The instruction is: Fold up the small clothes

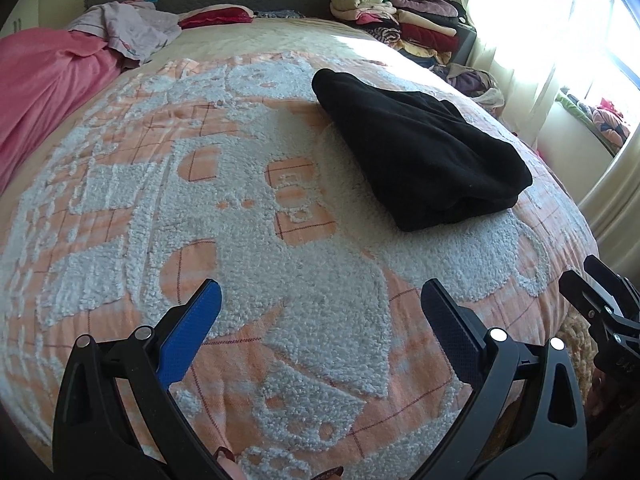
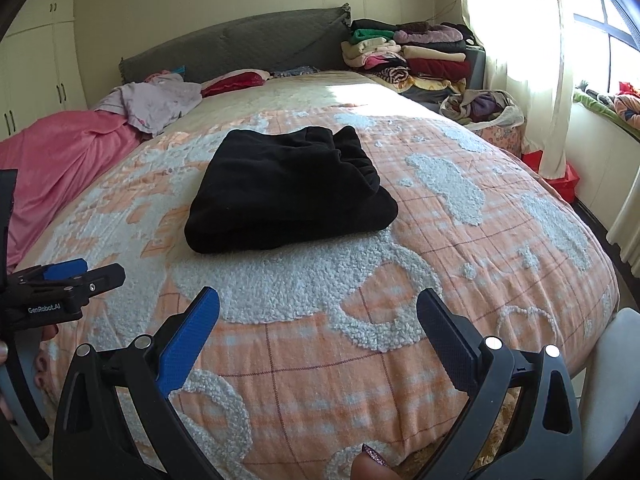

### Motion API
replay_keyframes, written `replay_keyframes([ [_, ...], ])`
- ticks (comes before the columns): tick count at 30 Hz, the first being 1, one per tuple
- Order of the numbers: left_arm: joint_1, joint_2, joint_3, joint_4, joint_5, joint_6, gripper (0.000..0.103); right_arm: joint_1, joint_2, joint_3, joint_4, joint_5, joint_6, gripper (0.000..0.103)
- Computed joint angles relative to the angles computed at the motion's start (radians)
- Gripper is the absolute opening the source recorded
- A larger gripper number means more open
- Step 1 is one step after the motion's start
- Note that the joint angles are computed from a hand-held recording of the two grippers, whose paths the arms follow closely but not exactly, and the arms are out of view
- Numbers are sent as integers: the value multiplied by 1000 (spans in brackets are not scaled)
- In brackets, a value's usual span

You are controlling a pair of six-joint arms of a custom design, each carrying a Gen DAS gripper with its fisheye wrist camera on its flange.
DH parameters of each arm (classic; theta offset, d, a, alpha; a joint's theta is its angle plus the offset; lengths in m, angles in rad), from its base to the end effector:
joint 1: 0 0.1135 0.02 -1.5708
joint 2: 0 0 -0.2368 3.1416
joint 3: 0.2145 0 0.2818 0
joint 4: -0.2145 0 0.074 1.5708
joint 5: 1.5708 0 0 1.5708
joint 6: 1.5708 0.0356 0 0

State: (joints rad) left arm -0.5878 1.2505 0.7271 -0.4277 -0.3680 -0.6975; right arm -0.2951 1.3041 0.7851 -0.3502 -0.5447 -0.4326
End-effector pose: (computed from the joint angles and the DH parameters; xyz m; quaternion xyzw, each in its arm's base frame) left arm 0.2369 -0.1425 0.1653 -0.1070 0.9318 -0.0402 0.3444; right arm 0.2865 -0.0678 0.1777 -0.1543 0.8960 0.1183 0.3992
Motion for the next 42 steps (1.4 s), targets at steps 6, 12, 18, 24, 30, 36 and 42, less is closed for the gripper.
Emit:
replay_keyframes([
  [6, 0, 7, 9, -17, -1, -9, 94, -2, -1, 2, -4, -4, -7, 98],
  [12, -7, 14, 15, -24, -3, -10, 94, -2, -6, -2, 0, -3, -5, 98],
  [18, -9, 20, 20, -32, -6, -15, 94, -7, -5, 5, -14, -9, -1, 98],
  [24, -12, 17, 20, -33, -8, -19, 94, -11, -22, -5, 3, -6, 5, 98],
  [30, -15, 13, 24, -42, -13, -21, 94, -11, -23, -6, 4, -7, 4, 98],
  [36, -11, 8, 25, -52, -8, -30, 94, -12, -26, -7, 3, -6, 6, 98],
  [42, -13, 12, 30, -64, -12, -34, 94, -13, -25, -8, 4, -7, 3, 98],
])
